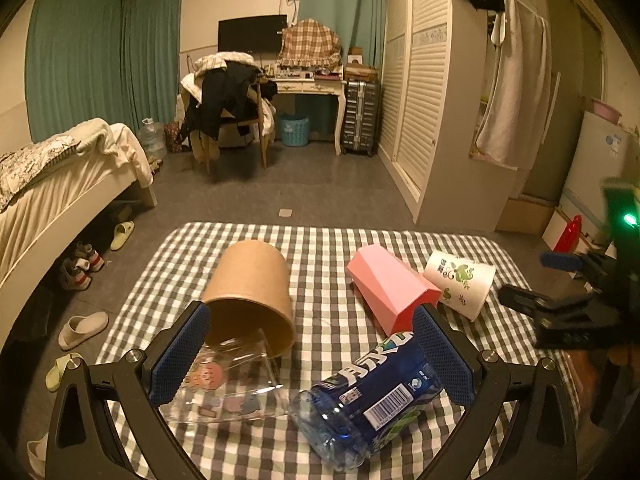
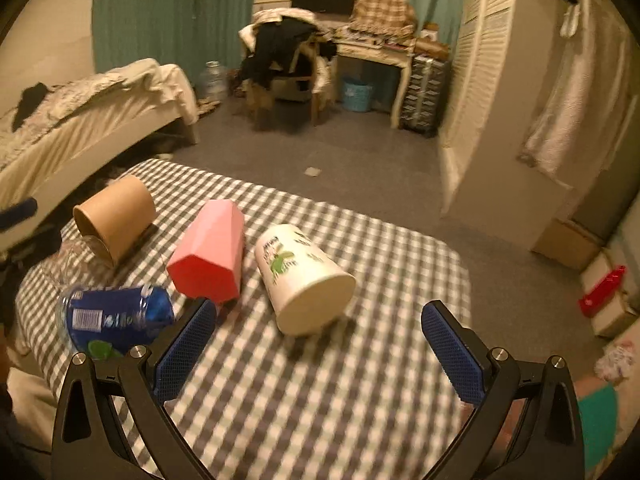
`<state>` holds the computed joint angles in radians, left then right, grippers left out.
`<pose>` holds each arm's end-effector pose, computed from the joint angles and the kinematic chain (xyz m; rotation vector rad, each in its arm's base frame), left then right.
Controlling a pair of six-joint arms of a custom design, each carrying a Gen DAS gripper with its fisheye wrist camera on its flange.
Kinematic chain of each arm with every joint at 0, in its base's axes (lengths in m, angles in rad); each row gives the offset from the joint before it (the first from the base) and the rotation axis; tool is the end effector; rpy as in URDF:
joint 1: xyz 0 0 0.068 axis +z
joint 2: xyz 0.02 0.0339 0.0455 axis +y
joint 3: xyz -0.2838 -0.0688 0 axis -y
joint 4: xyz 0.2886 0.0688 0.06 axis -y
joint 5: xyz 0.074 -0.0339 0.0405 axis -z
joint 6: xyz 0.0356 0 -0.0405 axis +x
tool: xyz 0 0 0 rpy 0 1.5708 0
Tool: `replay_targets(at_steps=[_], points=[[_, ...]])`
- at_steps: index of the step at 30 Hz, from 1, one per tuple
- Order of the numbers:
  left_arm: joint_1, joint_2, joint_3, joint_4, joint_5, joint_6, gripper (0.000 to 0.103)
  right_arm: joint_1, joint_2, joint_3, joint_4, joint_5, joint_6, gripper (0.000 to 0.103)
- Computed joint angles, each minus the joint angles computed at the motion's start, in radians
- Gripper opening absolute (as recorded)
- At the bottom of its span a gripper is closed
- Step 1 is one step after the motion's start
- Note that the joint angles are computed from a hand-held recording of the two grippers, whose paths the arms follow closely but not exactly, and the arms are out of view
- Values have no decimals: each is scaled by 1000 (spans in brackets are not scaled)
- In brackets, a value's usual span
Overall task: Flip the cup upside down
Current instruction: 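Move the right gripper to the white leaf-print cup and grasp its body, then lift the white cup with the right gripper off the table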
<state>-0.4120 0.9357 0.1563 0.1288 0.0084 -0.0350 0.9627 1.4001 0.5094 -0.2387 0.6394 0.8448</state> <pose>0.1706 -0.0749 0.1154 0.4231 2.1929 -0.2545 0.1567 0.1879 0.1138 0.0362 2.3834 -0.0679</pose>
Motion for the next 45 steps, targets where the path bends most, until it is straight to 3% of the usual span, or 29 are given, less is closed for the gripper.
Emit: replay_targets(at_steps=[6, 15, 20, 26, 32, 34, 37, 40, 45], points=[[-34, 136, 19, 78, -39, 5, 103, -163, 138, -11, 230, -160, -187, 103], [-44, 270, 42, 147, -48, 7, 103, -232, 244, -22, 395, -283, -245, 101], [-57, 279, 43, 155, -58, 2, 103, -200, 251, -15, 354, -259, -203, 76], [-40, 237, 40, 124, -41, 2, 103, -43, 187, 1, 129, -95, 14, 75], [-15, 66, 1, 16, -10, 8, 103, 212, 189, 108, -297, 48, 456, 75], [-7, -23, -10, -55, 7, 14, 103, 309, 228, 167, -443, 48, 639, 75], [5, -143, -22, -150, 29, 16, 103, 416, 285, 230, -550, 27, 828, 75], [20, -245, -32, -238, 53, 22, 103, 496, 351, 304, -627, -6, 955, 75], [28, -373, -57, -352, 62, 32, 103, 553, 432, 388, -671, -60, 1053, 75]])
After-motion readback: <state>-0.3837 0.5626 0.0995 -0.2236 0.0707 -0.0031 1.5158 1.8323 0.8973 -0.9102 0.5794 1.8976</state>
